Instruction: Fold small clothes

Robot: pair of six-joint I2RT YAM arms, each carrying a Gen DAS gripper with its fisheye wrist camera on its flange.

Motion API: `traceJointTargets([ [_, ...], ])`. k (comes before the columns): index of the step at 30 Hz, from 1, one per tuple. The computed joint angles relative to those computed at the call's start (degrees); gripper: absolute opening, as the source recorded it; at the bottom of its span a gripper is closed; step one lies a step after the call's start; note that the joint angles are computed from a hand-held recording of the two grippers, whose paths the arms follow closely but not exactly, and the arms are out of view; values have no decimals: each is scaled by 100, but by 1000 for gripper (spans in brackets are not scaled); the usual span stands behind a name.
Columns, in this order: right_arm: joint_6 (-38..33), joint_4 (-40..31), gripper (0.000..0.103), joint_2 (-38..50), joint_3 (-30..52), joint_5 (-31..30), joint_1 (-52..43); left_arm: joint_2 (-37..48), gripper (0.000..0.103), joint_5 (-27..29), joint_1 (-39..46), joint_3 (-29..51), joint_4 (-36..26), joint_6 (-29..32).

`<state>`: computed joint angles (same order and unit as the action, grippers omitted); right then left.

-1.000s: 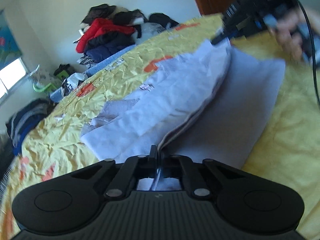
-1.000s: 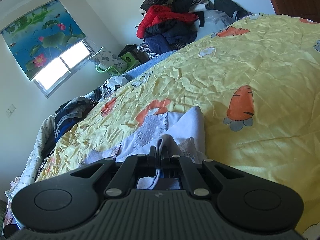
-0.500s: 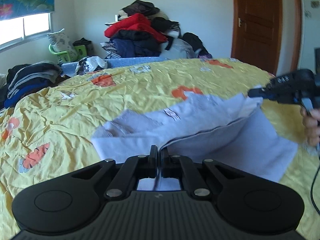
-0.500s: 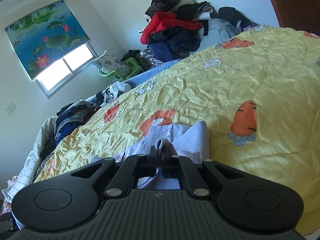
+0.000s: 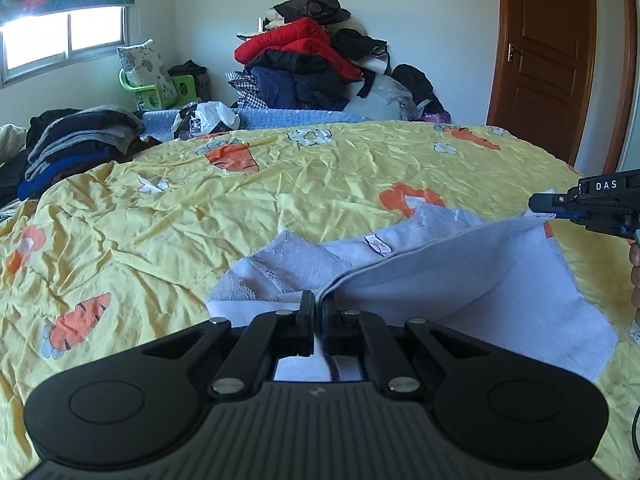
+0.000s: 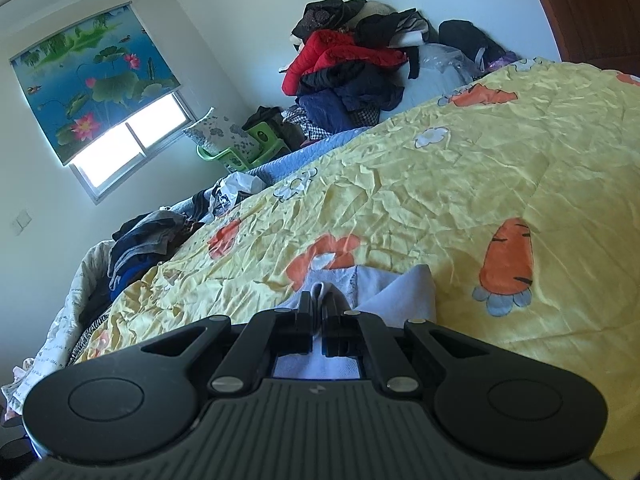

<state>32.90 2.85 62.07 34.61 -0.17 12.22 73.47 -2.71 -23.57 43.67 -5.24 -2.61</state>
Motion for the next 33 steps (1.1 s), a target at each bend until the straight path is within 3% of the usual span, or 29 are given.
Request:
traceJointTargets([
  [12, 3, 284, 6, 730, 281, 159, -81, 847, 3, 98, 115, 709, -113, -11],
  [33, 100, 427, 9, 2189, 1247, 5, -353, 2072, 4, -256, 147, 1867, -360, 75],
])
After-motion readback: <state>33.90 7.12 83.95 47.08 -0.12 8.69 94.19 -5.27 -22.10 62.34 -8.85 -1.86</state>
